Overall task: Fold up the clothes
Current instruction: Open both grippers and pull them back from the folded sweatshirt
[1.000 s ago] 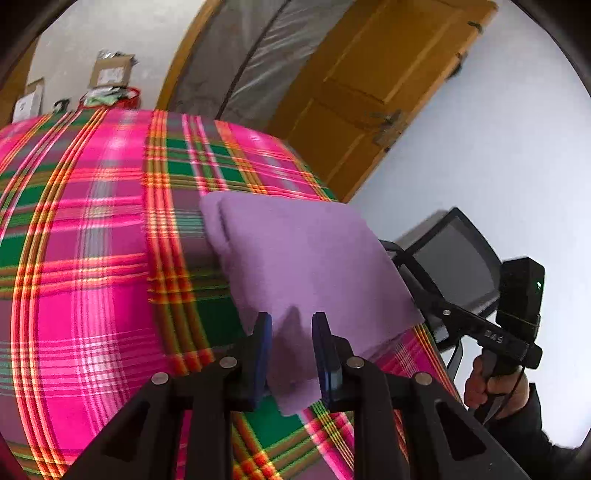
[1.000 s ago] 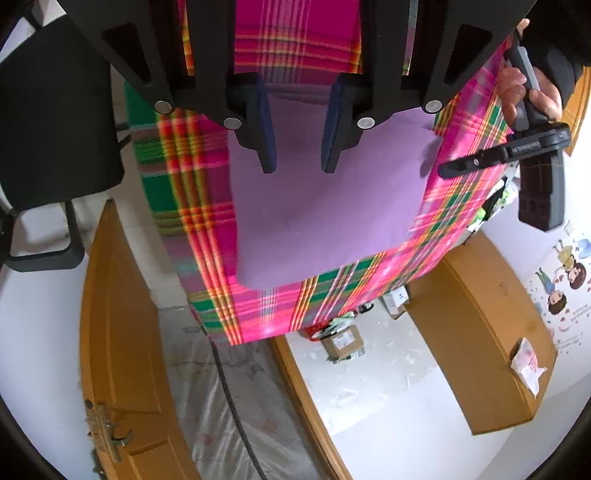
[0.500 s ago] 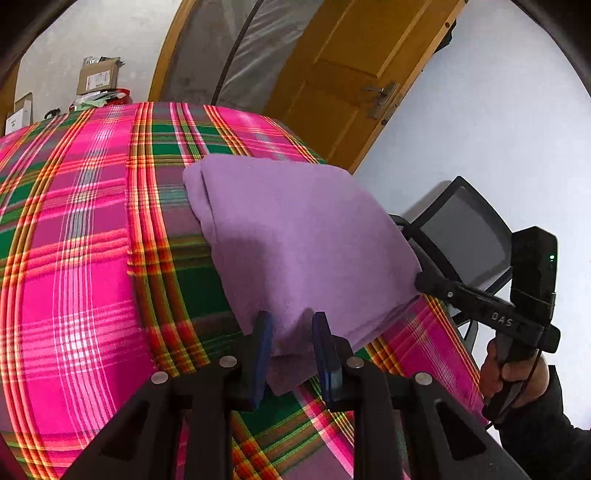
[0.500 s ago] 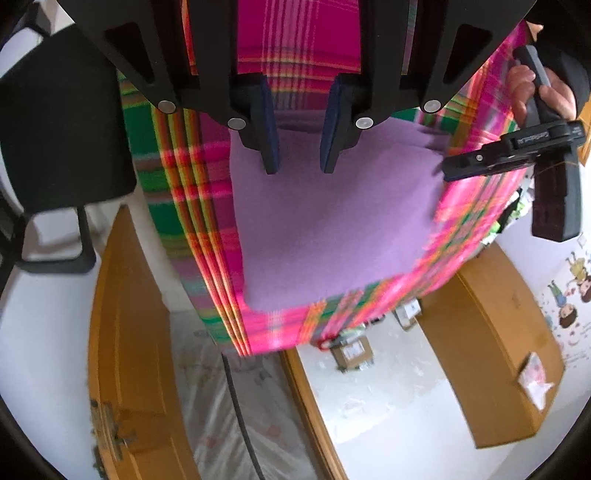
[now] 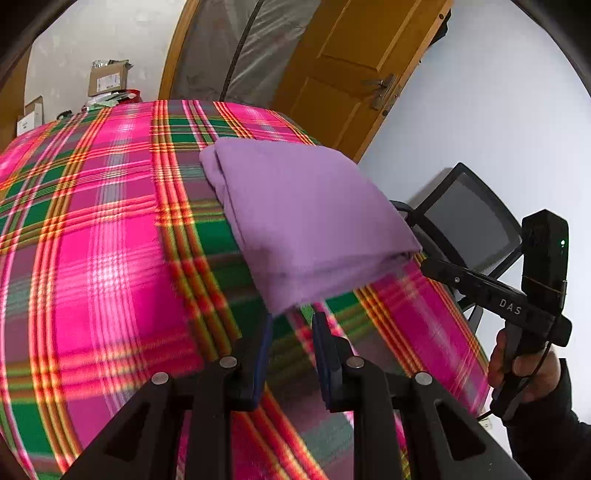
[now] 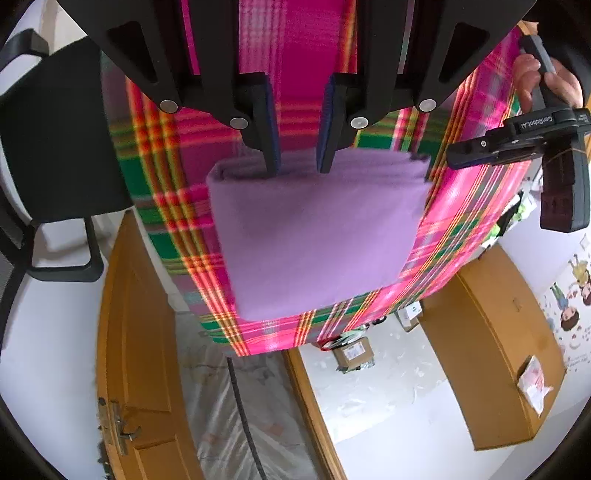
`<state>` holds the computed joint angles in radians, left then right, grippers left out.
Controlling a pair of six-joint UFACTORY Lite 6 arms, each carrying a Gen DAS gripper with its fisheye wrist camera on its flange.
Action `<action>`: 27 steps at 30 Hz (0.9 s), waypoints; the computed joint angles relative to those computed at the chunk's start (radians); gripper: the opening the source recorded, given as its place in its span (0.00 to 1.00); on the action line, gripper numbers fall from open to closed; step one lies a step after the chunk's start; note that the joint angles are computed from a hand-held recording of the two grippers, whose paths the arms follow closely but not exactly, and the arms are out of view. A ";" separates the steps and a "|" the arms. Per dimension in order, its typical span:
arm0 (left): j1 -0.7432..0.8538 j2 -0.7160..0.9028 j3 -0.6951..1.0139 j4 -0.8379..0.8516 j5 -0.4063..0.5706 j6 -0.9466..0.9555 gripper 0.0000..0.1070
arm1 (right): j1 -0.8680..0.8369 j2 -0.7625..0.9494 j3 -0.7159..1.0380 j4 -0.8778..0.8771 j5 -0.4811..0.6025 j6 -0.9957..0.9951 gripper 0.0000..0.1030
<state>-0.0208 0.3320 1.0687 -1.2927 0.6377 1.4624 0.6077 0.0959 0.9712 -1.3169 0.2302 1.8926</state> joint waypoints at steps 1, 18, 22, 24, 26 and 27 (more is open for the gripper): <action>0.001 -0.017 -0.023 -0.010 -0.007 0.013 0.21 | 0.013 -0.002 -0.005 -0.005 0.007 0.017 0.26; -0.026 -0.270 -0.285 -0.105 -0.171 0.090 0.21 | 0.257 -0.022 -0.031 0.041 0.215 0.083 0.29; -0.063 -0.347 -0.337 -0.096 -0.250 0.054 0.21 | 0.314 -0.030 -0.042 0.059 0.272 0.085 0.29; -0.075 -0.382 -0.358 -0.092 -0.276 0.039 0.21 | 0.322 -0.029 -0.037 0.072 0.284 0.064 0.29; -0.082 -0.408 -0.376 -0.091 -0.291 0.033 0.21 | 0.330 -0.030 -0.029 0.083 0.298 0.048 0.29; -0.085 -0.420 -0.384 -0.090 -0.298 0.029 0.21 | 0.335 -0.031 -0.026 0.087 0.304 0.041 0.29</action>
<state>-0.1055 -0.0882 0.6849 -1.3826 0.3396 1.4913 0.9424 0.0650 0.9450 -1.2297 0.5347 1.9336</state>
